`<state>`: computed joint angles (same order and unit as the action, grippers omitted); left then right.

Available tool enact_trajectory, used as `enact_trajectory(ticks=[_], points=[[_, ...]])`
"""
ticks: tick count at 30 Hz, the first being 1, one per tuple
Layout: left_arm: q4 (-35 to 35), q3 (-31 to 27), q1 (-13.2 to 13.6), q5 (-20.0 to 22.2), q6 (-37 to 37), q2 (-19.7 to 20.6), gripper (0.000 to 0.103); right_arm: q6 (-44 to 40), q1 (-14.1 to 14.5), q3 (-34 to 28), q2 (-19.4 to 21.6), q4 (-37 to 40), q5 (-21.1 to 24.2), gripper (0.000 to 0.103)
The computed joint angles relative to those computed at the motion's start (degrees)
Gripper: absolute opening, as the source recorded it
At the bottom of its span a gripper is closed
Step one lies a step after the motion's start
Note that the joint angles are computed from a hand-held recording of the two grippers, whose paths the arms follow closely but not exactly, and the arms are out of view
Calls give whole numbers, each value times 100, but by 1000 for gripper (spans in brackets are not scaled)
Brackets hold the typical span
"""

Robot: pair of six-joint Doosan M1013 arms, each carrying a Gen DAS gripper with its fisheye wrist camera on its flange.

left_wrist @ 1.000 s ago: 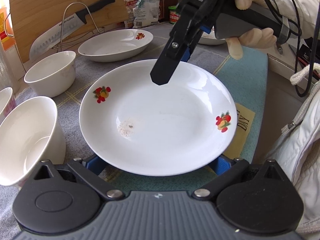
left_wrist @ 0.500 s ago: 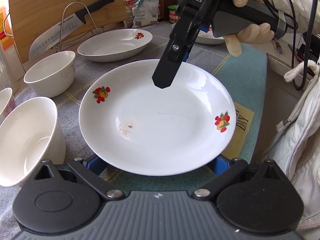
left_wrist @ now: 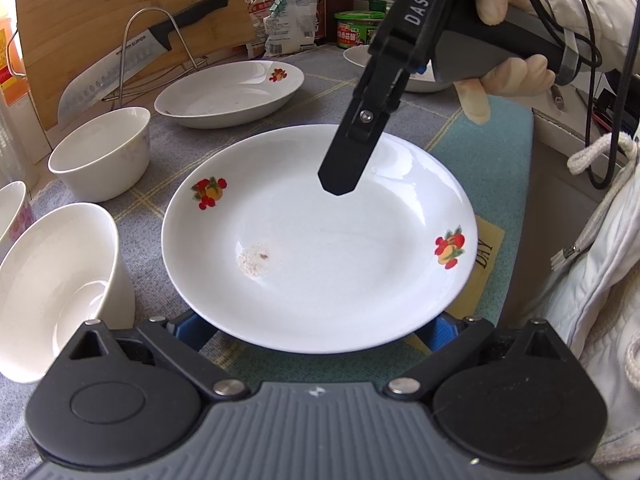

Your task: Organize plates and bowls

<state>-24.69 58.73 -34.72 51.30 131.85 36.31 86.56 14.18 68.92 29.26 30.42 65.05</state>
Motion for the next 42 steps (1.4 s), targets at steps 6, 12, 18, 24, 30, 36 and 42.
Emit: enact_trajectory(ticks=[6,12,18,24,30,36,42], points=[[-15,-84,-10,99,37,19,100,-61,-38,97,-73,54,-70,103],[4,-169,-51,116,79,34,100,-156,-78,225,-187,70,-233,103],[30,-320,-107,175,127,95,100,-205,-148,380,-323,72,-371,103],[33,-571,-175,308,108,210,100,-304,-273,571,-485,119,-508,103],[42,-906,-256,471,55,368,100,-358,-408,760,-657,135,-652,103],[70,-1339,-389,646,-43,581,100,-427,-578,950,-840,118,-804,103],[130,-1817,-570,825,-136,833,100,-489,-776,1144,-1010,92,-908,103]])
